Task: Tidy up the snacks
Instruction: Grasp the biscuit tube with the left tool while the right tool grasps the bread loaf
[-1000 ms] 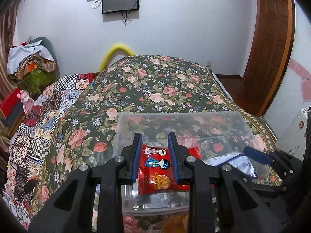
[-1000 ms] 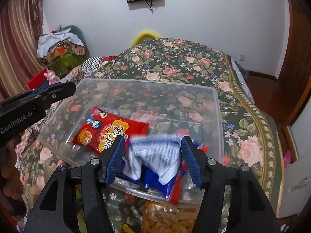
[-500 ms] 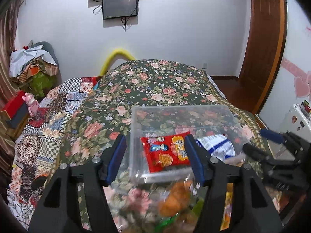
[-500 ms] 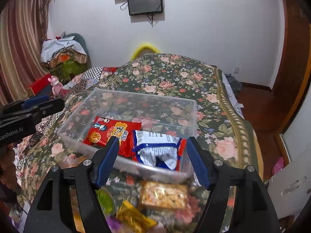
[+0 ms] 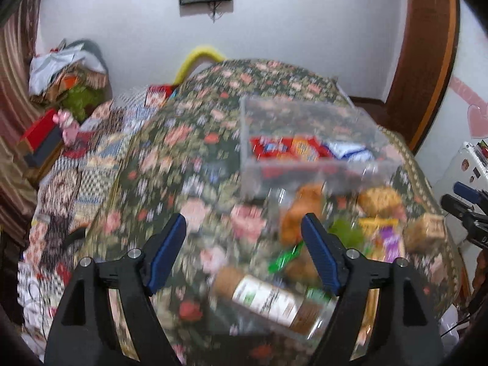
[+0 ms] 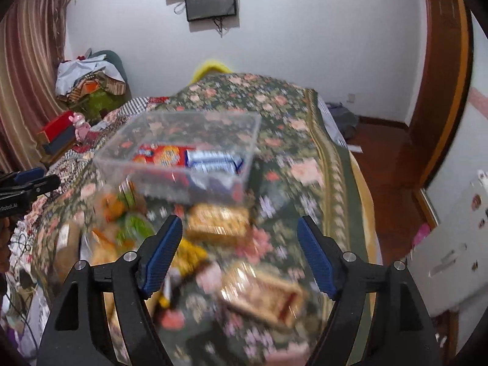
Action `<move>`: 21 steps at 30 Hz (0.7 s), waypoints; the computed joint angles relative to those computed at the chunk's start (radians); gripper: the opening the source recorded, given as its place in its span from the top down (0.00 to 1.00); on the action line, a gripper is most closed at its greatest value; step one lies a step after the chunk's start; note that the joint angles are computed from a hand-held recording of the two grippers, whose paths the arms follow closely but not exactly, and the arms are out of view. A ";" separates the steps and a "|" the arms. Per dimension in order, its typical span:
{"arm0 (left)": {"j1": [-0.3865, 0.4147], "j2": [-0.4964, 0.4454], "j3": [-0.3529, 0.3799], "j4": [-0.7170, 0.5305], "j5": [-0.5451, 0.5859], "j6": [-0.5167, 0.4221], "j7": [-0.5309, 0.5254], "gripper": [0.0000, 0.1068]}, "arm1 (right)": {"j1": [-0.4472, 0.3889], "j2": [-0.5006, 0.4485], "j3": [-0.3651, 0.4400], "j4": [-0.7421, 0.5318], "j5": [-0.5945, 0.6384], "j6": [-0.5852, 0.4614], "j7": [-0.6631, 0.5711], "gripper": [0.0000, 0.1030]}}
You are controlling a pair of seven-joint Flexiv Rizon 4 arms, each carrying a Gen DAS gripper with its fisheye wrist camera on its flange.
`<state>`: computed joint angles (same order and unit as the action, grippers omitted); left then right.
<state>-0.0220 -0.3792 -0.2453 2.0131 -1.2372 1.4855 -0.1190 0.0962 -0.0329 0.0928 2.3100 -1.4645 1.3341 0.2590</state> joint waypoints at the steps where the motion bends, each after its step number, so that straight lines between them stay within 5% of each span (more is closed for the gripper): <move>1: -0.001 0.001 0.013 0.013 0.015 -0.005 -0.017 0.27 | 0.001 0.011 0.006 0.019 0.015 -0.003 -0.001 0.27; 14: 0.053 0.007 0.041 0.100 0.206 -0.096 -0.241 0.27 | -0.004 0.030 0.018 0.150 0.055 0.064 0.087 0.27; 21: 0.058 -0.028 0.058 0.065 0.280 -0.172 -0.329 0.27 | -0.078 -0.059 -0.035 0.068 -0.173 0.207 0.291 0.27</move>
